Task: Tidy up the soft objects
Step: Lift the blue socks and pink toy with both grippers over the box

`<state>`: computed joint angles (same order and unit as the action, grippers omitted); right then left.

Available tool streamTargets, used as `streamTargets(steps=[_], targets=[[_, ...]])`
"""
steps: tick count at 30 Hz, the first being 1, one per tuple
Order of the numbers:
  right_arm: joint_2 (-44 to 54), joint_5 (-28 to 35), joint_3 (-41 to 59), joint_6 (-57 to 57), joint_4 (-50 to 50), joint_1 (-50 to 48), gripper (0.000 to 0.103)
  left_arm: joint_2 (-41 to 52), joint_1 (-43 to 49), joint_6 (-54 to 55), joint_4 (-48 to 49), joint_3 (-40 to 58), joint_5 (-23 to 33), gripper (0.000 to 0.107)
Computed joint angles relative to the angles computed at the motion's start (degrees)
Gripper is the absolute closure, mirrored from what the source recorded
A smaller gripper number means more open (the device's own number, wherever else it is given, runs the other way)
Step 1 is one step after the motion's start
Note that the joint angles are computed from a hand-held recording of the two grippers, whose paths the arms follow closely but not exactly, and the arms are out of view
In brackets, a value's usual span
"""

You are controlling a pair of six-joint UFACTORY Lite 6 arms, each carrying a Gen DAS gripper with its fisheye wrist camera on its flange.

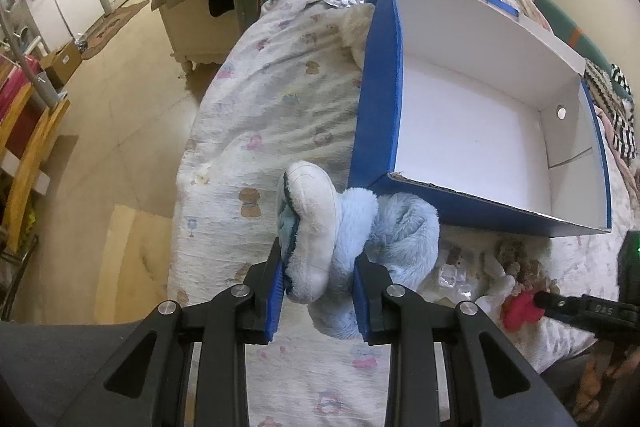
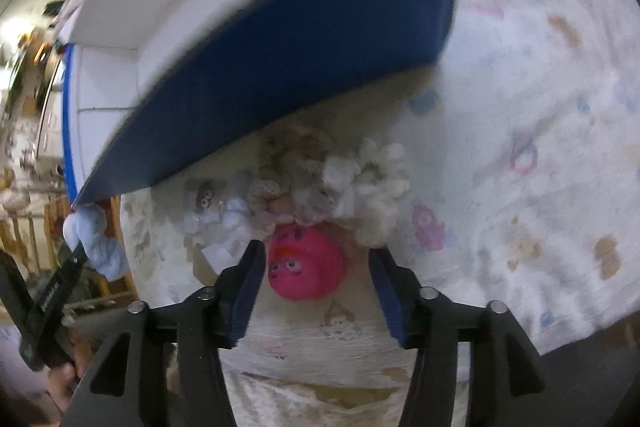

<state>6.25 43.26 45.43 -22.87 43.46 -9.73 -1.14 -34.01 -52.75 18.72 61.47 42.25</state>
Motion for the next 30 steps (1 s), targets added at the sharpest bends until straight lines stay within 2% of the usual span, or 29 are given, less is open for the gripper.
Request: streamTargets(steps=[4, 8, 10, 11, 17, 23, 30], targets=[[3.3, 1.9, -0.4, -0.6, 1.2, 0.8, 0.044, 0.3, -0.3, 0.3, 0.0, 0.2, -0.3, 0.08], [1.9, -2.1, -1.0, 0.9, 1.2, 4.7, 0.044, 0.7, -0.6, 0.1, 0.3, 0.4, -0.4, 0.08], [2.8, -2.6, -0.8, 0.6, 2.5, 6.0, 0.056, 0.9, -0.8, -0.2, 0.5, 0.5, -0.2, 0.08], [3.0, -3.1, -0.7, 1.1, 2.5, 7.1, 0.056, 1.0, -0.9, -0.3, 0.7, 0.6, -0.1, 0.08], [-4.4, -0.6, -2.0, 1.6, 2.1, 9.4, 0.057, -0.1, -1.6, -0.9, 1.5, 0.1, 0.7, 0.08], [-14.0, 2.8, -1.8, 4.5, 2.1, 11.7, 0.057, -1.5, -5.6, -7.1, 7.5, 1.2, 7.0, 0.08], [-20.4, 5.4, 2.8, 5.3, -0.5, 10.5, 0.057, -2.3, -9.3, -10.7, 12.0, 6.2, 11.1, 0.08]])
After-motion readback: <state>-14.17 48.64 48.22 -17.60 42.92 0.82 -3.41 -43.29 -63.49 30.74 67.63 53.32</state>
